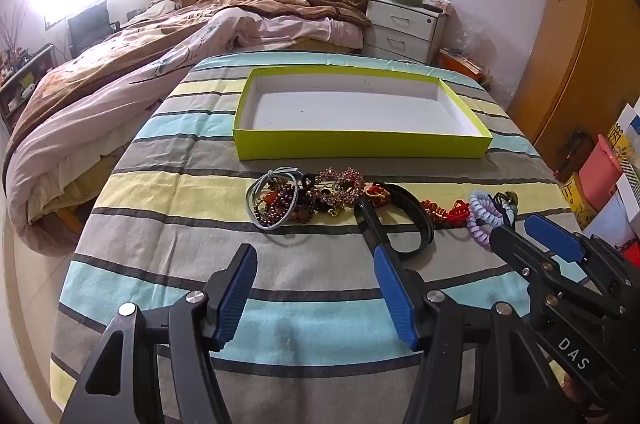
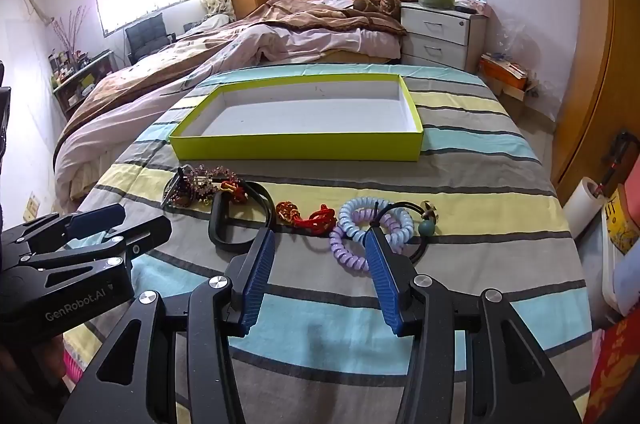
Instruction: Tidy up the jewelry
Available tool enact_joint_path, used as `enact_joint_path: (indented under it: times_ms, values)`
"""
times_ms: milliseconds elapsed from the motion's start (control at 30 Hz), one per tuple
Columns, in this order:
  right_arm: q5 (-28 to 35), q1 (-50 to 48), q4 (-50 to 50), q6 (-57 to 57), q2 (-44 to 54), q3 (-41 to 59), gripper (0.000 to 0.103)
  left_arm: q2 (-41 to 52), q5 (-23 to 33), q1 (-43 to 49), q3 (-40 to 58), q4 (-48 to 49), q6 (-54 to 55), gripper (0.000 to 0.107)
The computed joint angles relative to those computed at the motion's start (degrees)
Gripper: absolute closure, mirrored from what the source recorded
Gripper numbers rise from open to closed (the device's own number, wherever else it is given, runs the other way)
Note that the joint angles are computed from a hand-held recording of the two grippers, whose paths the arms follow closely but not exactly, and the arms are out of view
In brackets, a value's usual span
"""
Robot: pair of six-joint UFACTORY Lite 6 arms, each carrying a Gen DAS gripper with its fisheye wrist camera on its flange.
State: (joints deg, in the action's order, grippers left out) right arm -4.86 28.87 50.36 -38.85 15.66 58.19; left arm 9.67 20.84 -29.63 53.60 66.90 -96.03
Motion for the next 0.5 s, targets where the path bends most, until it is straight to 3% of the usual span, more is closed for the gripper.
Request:
enact_joint_path:
  times_ms: [67,233,500]
  values:
    - [-0.1,0.1,4.72,-4.79,0.18,0.24,0.055,0.09,-0.05,0.06,0.11,-0.26,0.28,0.047]
    - [0.37,-0.51,2.86,-2.93,0.89,1.03,0.055,-1.58,-0.3,0.69,-1.52,0.93,-0.61,0.047]
    - [-0.86,0.15,12.2,-11.42,0.04,0.15,0.055,-0.58,1.39,-0.6,-0.14,-0.33,-0.21,0.047]
